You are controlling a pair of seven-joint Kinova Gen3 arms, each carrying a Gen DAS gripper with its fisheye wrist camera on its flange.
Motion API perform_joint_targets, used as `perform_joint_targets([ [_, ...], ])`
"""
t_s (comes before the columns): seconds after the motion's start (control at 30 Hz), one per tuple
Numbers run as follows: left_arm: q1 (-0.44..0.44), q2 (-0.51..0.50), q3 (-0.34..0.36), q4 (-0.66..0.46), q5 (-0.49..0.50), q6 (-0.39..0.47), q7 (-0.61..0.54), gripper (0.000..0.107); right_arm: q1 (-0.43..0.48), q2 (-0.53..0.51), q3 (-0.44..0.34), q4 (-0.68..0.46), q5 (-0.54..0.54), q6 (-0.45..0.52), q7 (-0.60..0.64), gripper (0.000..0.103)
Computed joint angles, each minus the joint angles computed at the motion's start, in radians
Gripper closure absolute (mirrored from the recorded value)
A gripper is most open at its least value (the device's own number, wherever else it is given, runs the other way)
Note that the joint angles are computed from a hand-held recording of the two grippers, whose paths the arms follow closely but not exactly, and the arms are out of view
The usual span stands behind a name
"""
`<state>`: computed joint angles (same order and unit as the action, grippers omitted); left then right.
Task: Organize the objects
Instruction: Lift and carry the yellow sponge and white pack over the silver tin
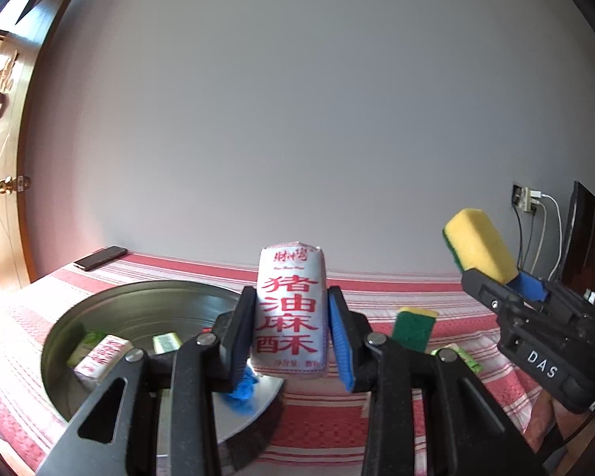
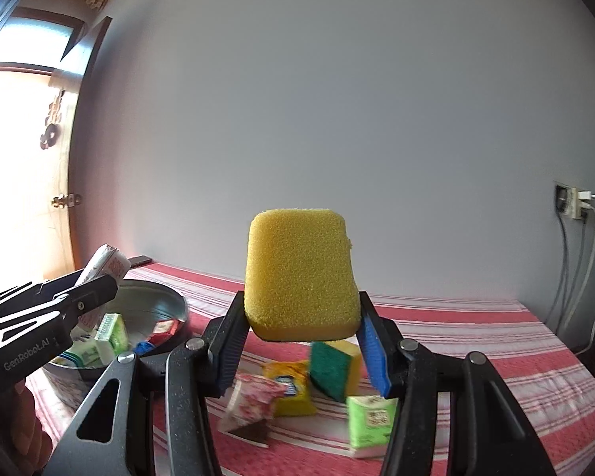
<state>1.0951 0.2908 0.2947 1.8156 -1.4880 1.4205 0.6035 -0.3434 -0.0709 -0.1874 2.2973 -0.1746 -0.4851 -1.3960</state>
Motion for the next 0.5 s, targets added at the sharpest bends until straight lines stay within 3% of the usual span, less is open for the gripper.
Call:
perform_joint_targets([
  [0.5, -0.079, -0.094, 0.022, 0.091, 0.095, 0.038, 0.035, 0.072, -0.091, 0.106, -0.013, -0.141, -0.031, 0.096, 0.063, 0.049],
])
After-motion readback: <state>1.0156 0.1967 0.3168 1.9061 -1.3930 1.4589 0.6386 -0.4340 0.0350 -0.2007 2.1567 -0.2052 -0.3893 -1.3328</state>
